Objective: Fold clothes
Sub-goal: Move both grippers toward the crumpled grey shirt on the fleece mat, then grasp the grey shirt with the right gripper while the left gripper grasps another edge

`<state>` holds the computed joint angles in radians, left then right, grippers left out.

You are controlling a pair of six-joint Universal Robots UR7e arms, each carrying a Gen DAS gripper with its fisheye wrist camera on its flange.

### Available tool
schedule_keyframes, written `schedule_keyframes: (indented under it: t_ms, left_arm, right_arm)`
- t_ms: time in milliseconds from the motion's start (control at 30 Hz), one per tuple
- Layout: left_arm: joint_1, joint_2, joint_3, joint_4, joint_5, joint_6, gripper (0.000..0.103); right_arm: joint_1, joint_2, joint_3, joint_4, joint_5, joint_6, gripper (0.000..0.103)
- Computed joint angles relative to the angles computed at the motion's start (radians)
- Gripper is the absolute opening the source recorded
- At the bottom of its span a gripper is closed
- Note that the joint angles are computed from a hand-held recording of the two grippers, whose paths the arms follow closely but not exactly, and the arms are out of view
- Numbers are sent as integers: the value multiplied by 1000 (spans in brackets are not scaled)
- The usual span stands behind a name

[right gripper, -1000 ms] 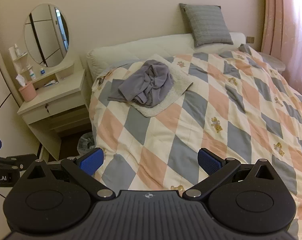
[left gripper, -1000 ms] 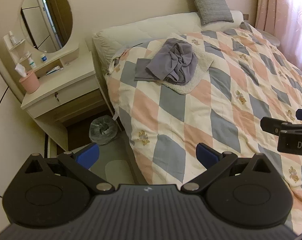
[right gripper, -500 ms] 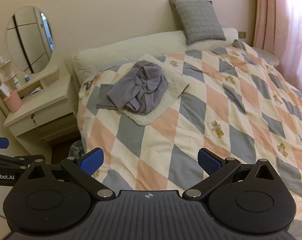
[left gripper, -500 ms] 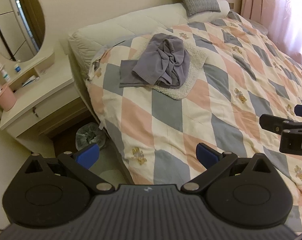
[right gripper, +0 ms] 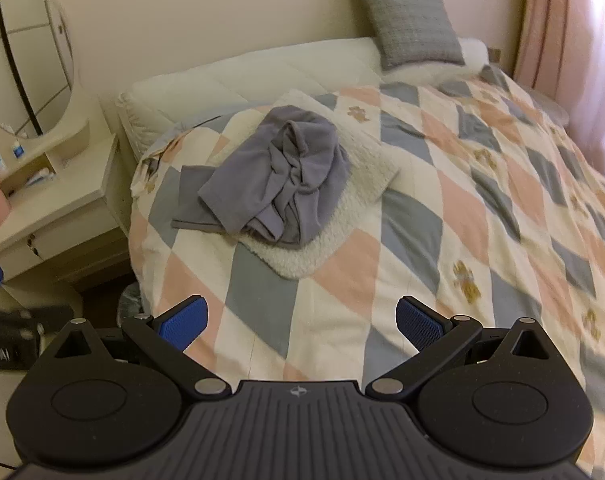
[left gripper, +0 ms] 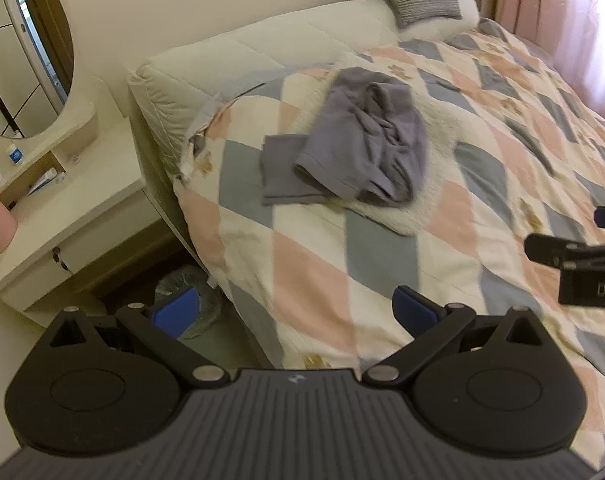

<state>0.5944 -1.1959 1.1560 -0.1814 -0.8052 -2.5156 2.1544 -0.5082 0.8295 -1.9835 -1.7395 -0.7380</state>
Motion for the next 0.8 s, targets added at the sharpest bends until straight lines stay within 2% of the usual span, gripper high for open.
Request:
schedule_keyframes:
  t_ms: [200, 467, 633, 800]
  left_arm:
    - [44, -125, 95, -88, 65, 96, 102]
    - [121, -237, 180, -167, 168, 244, 101]
    - [178, -277, 198, -223, 218, 345, 101]
    - [236, -309, 215, -303, 261, 451, 101]
  right_arm:
    - [21, 75, 1, -121, -31, -119, 103]
    - [29, 201, -93, -174, -13, -243, 103]
    - [33, 279, -179, -153, -17, -292, 103]
    - [42, 378, -330, -76, -29, -270, 103]
